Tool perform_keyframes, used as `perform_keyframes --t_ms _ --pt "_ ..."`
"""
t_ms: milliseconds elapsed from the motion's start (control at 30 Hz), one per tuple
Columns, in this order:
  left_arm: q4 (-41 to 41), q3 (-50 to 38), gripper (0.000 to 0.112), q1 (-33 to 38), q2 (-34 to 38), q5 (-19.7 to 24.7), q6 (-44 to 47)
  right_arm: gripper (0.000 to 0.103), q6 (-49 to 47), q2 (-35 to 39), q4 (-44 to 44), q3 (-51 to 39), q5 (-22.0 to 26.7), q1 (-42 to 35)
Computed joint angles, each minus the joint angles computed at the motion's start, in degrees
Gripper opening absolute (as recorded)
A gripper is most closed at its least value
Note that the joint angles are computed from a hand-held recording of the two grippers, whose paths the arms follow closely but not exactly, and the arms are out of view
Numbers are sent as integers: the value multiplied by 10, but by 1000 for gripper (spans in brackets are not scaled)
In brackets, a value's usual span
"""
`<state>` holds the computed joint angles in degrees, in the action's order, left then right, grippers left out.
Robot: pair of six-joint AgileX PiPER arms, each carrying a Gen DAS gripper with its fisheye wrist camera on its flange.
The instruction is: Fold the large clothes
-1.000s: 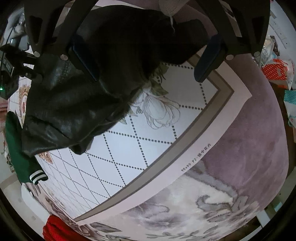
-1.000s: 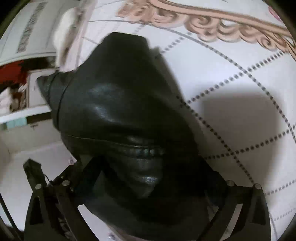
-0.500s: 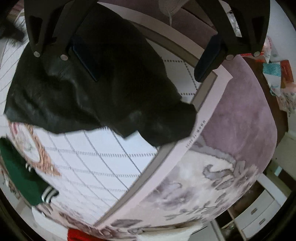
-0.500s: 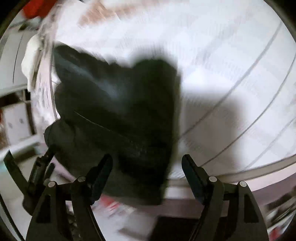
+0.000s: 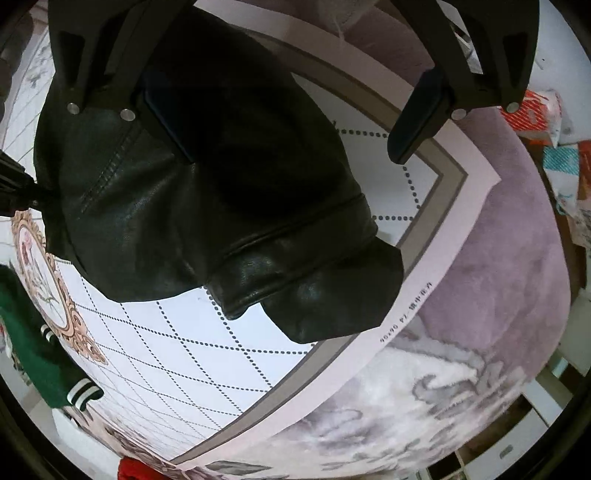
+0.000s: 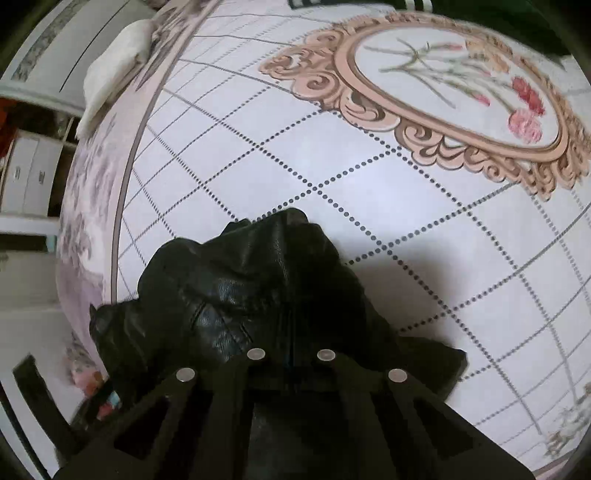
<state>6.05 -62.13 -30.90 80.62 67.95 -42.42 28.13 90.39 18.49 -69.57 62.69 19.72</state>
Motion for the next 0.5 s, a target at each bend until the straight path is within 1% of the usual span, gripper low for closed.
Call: perform_keyframes --t_ms 133,167,200,233,267,300,333,367,400,433,467,500 --pt "-29 6 103 19 -15 1 5 0 -17 25 27 -28 23 -14" --pt "-48 8 103 33 -29 7 10 2 -25 24 48 -29 28 -26" --pt "-64 10 103 37 -42 13 5 8 -44 11 79 -17 33 -46" --pt "-94 21 103 60 -65 14 12 12 -63 -10 119 2 34 -70" --pt "-115 30 103 80 -82 14 19 26 -74 -37 154 28 26 -86" --pt "-146 46 103 111 -106 13 29 50 -78 -64 174 50 22 -100" --pt "-170 62 103 140 -126 14 37 61 -73 -104 185 78 21 -115" --pt "-181 70 103 155 -136 16 39 77 -56 -144 186 103 18 -122" --pt "-194 81 103 178 -144 15 49 80 -25 -192 174 133 16 -124" --pt "-208 93 103 196 -144 10 65 80 -9 -233 171 161 23 -132" --pt "-217 100 103 202 -141 5 71 80 -10 -265 180 188 40 -151" --pt "-244 113 103 223 -135 -7 96 80 -8 -296 203 232 42 -158"
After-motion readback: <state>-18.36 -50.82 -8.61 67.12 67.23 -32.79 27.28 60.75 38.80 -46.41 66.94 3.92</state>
